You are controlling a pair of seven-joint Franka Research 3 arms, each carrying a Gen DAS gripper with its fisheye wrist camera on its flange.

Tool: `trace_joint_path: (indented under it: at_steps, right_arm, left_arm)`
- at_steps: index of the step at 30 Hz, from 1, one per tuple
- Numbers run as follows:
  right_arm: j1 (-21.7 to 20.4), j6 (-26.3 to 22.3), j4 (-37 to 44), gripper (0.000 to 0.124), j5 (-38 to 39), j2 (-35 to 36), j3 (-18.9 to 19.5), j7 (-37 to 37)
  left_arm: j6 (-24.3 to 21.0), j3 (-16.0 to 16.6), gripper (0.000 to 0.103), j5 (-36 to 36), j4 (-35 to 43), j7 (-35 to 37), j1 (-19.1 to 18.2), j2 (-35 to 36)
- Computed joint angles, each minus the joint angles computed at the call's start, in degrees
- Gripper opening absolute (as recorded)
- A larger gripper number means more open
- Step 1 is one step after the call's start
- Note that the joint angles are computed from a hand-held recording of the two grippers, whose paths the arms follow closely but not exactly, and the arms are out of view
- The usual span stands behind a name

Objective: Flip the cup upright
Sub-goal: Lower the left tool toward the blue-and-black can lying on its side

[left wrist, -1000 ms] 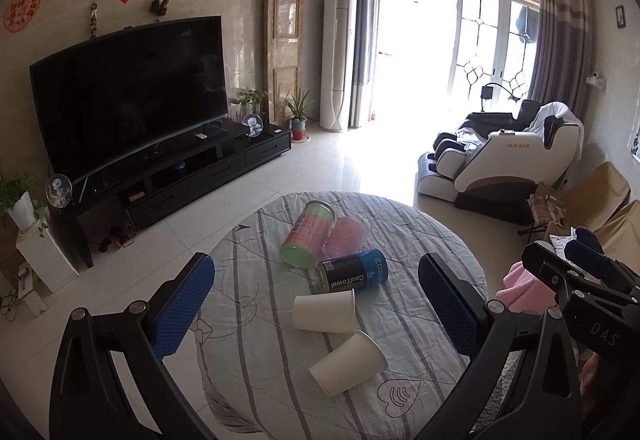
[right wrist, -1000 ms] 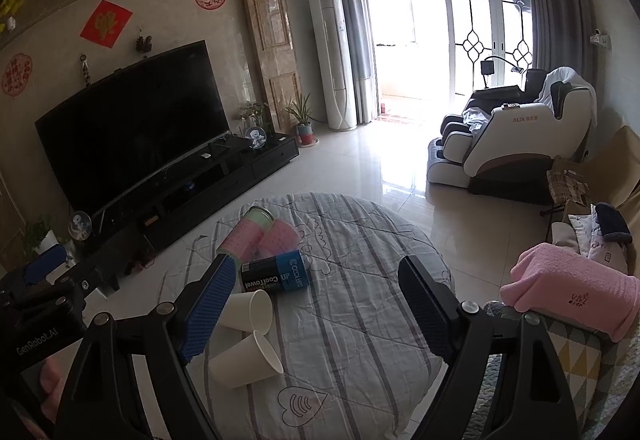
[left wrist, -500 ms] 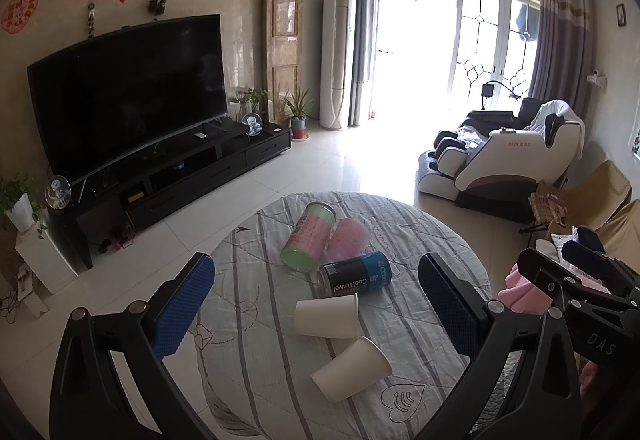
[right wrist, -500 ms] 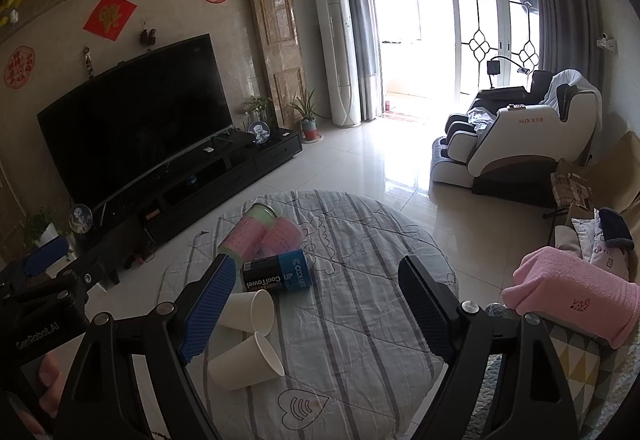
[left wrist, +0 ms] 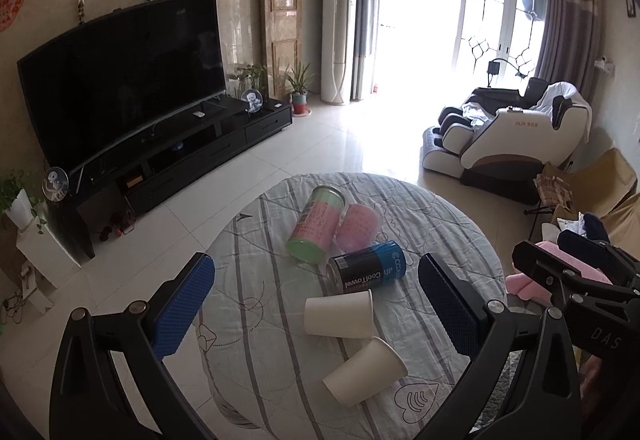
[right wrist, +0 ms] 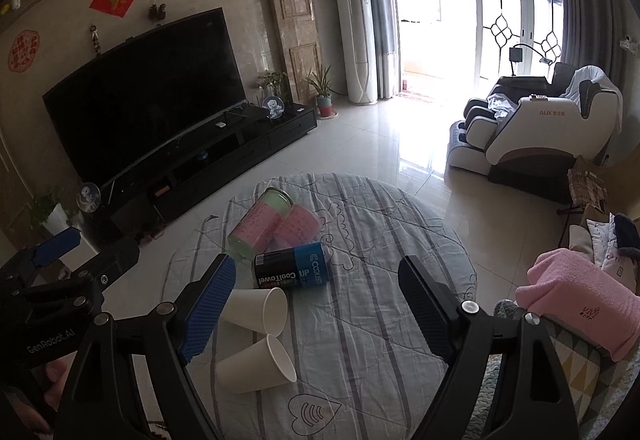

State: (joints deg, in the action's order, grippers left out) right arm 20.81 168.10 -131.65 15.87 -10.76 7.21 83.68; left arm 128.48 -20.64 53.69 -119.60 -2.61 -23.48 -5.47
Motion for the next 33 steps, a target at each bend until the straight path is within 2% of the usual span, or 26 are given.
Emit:
trace_joint_path:
  at_steps: [3,5,8,11,14,18,22,24,33]
  right_arm:
    - [-0.16,-4.15,3.06,0.085,1.04,2.35,-0.67,0.61]
    - [-0.74,-6.59,4.52,0.085,0.61,3.75,-0.73,2.09]
    - [-1.87,-9.25,5.89,0.085,-3.49,5.57,-0.30,6.22]
    - [-2.25,-12.34,7.29,0.085,-4.32,7.08,-0.84,8.57]
    - [-2.81,-13.62,7.43,0.085,-7.04,7.57,-1.19,12.16]
    - [-4.02,-14.25,6.77,0.085,-12.77,7.23,-1.52,18.39]
    - [-5.32,-15.32,6.20,0.085,-15.85,7.13,-2.12,23.08]
    - [-5.91,-16.11,5.72,0.085,-17.00,6.99,-2.36,25.20]
    - [-7.60,-18.76,3.81,0.085,-16.93,7.14,-3.29,30.00]
  left_arm:
    - [2.89,1.50,0.103,-5.09,0.41,5.22,0.68,1.41]
    - [2.52,2.02,0.103,-8.76,1.81,9.25,0.91,3.43]
    - [5.21,2.94,0.103,-12.82,2.78,15.06,1.26,5.90]
    - [5.46,3.52,0.103,-15.99,6.06,22.70,1.27,9.69]
    - [5.22,4.49,0.103,-17.92,10.52,29.76,1.30,14.03]
    - [9.36,5.07,0.103,-24.69,16.27,43.10,2.76,20.20]
    - [7.46,6.13,0.103,-28.23,24.39,51.86,2.20,27.26]
    - [4.01,7.16,0.103,-28.31,28.70,53.69,1.07,30.58]
    - [-1.00,6.42,0.103,-37.39,39.79,67.76,2.09,40.83]
